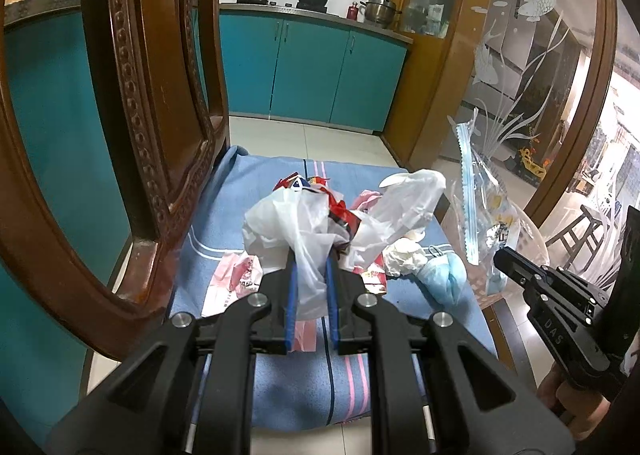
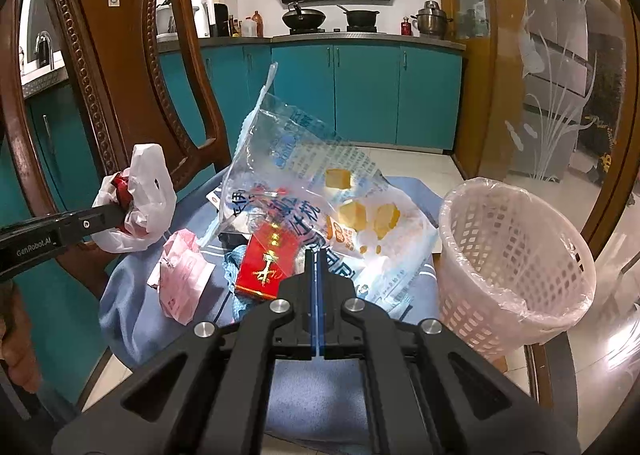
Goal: Collect trash
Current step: 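Lift the white bag with the left tool while the right tool lifts the clear bag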
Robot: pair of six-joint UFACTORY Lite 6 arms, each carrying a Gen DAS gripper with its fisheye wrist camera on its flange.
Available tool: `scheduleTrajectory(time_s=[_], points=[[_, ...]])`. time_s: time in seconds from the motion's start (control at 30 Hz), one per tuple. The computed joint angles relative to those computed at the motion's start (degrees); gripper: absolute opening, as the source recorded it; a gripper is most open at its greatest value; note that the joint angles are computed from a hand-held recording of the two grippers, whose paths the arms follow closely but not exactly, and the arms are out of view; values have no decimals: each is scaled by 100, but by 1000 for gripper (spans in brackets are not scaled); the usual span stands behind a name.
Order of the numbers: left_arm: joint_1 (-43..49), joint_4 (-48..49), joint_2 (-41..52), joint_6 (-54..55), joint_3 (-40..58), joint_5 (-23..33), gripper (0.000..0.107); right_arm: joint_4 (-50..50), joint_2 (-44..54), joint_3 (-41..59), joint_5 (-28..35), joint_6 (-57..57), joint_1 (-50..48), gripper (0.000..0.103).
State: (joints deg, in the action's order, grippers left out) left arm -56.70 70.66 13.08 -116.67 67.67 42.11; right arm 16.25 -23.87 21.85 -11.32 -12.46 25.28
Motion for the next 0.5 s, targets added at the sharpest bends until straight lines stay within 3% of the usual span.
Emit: scheduleTrajectory(time_s=[0.5], points=[[7,-80,82,95,68,-4,13,-122,-9,0,47,93,-1,1]])
